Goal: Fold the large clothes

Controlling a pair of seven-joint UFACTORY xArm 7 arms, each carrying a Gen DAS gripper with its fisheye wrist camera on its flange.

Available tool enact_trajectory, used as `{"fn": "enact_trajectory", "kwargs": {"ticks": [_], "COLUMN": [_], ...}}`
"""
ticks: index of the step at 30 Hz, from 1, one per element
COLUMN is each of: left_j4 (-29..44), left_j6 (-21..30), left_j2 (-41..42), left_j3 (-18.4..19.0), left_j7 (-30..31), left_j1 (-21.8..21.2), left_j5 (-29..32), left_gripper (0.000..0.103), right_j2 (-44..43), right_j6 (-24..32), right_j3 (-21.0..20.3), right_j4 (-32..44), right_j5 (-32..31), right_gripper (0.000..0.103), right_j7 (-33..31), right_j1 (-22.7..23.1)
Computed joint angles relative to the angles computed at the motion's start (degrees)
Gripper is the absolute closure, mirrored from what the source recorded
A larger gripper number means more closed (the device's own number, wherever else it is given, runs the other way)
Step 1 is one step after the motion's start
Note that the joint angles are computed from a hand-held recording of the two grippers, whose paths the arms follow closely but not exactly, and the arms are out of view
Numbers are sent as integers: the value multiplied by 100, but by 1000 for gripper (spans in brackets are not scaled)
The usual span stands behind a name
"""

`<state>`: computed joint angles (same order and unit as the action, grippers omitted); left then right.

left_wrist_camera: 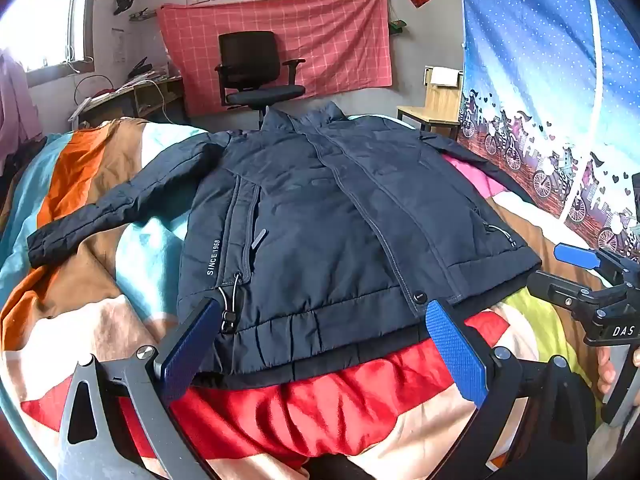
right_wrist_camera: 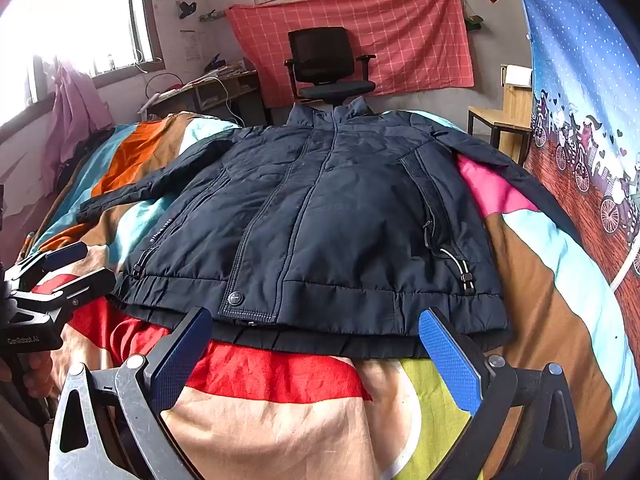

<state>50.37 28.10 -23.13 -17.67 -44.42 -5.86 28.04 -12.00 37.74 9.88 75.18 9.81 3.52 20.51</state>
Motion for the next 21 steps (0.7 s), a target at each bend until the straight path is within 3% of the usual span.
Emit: {"fn": "enact_trajectory", "kwargs": {"ticks": [21], "left_j4": [-20], "left_j6": [2], "left_j2": [-67], "left_j3": [40], "left_j7": [116], "left_j1": [15], "left_j5": [-59], "left_gripper": [3], "right_j2": [-11], "right_j6": [-47], "right_j3": [-22], "right_j4": [-40], "right_j5": [-10], "right_gripper": [0], "right_j7": [-37], "right_j1": [1]}}
